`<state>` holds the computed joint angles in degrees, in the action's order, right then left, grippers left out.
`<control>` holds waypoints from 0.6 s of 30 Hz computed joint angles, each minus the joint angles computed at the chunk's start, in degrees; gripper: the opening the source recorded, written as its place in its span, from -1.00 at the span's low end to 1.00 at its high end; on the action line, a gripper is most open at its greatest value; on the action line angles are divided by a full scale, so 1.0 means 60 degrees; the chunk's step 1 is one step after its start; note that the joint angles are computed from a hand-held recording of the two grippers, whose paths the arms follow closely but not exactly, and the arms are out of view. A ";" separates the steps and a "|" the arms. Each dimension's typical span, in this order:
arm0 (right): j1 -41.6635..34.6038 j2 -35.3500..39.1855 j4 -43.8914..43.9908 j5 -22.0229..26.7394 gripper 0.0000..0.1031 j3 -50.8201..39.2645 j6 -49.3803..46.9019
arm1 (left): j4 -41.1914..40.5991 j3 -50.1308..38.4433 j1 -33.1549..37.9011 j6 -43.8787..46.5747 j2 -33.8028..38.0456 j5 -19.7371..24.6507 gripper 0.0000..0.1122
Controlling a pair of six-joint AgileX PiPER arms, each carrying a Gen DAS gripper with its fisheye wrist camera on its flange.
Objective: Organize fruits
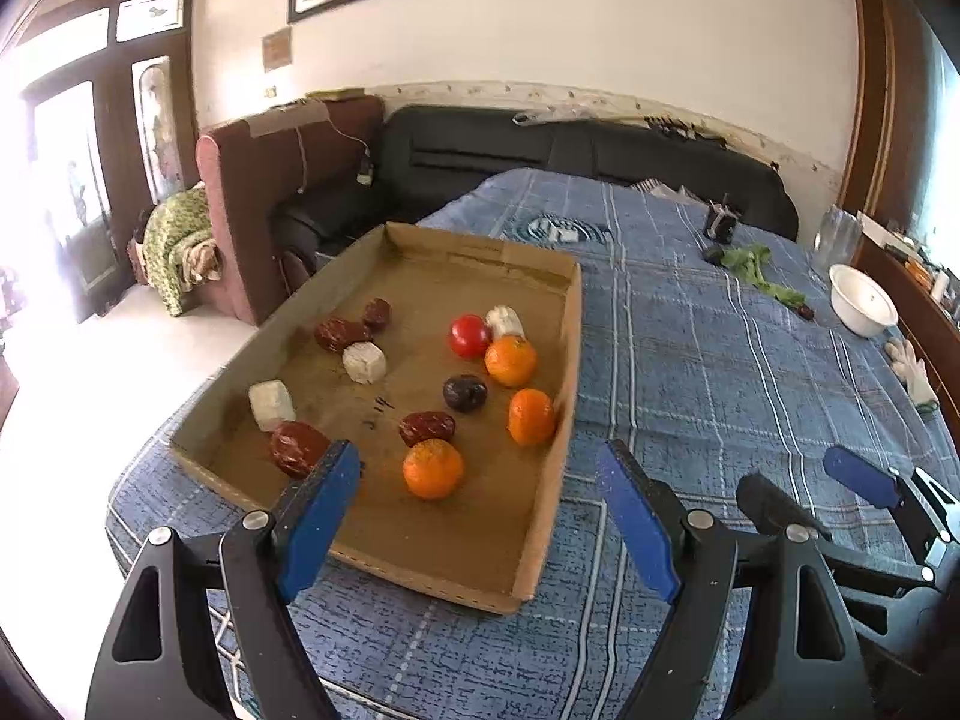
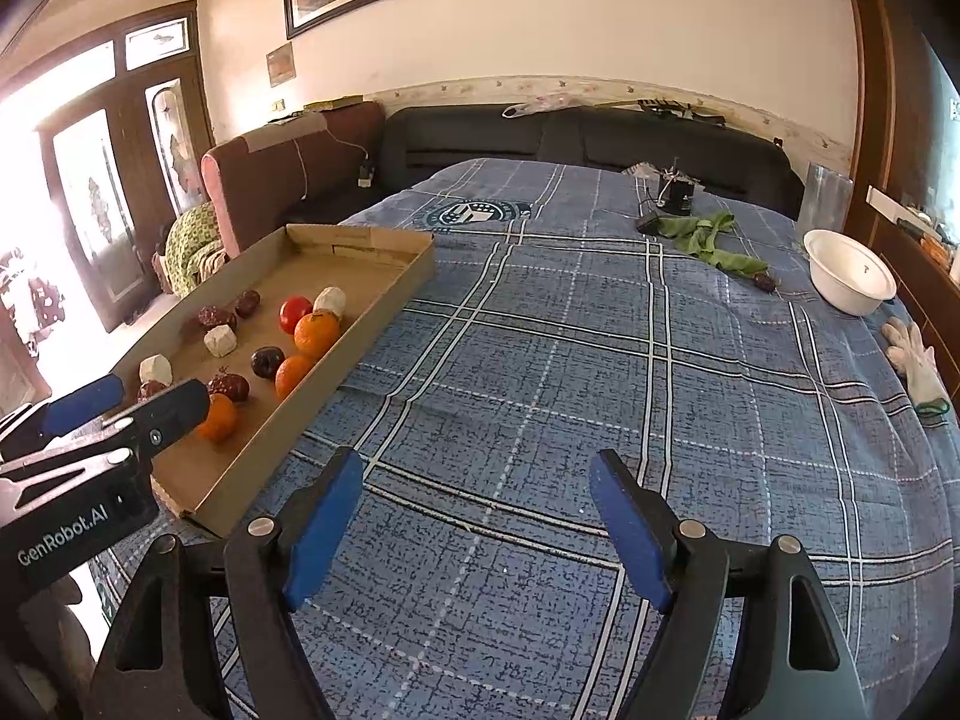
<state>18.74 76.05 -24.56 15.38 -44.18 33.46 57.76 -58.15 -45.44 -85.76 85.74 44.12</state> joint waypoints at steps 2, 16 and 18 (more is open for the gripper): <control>0.0088 -0.0025 -0.0200 0.0027 0.62 0.0003 0.0194 | 0.0942 0.0191 -0.0435 -0.1097 -0.0140 0.0792 0.44; 0.0997 -0.0350 -0.1981 0.0241 0.70 0.0182 0.1966 | 0.1882 0.0882 -0.0912 -0.3047 -0.0989 0.2240 0.84; 0.1206 -0.0361 -0.2473 0.0336 0.73 0.0193 0.2430 | 0.1707 0.0890 -0.0817 -0.2958 -0.0956 0.2021 0.84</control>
